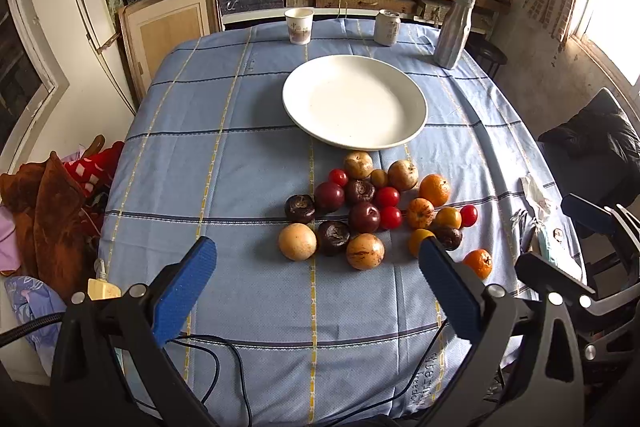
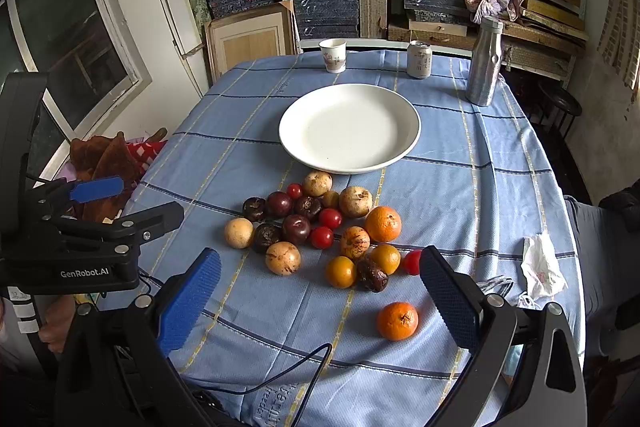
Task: Organize fruits
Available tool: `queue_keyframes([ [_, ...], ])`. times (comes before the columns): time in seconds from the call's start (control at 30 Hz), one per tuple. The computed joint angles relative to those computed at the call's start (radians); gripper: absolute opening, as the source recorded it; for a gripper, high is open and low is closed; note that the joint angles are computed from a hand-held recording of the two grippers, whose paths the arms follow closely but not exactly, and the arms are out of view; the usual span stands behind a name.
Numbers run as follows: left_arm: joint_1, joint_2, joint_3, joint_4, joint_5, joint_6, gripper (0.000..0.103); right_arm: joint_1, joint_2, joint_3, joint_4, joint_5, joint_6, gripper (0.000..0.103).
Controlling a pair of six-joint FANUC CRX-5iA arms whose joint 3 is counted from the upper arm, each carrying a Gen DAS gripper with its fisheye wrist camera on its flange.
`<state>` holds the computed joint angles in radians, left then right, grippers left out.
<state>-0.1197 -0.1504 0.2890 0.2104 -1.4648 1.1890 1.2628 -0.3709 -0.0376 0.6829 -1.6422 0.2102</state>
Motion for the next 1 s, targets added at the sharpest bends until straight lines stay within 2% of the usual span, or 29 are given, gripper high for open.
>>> queue_keyframes([
  [1.0, -0.009, 0.04, 0.033, -0.015, -0.017, 0.023, 0.099, -0.068, 0.004, -0.008, -0.033, 0.048, 0.034, 0.1],
])
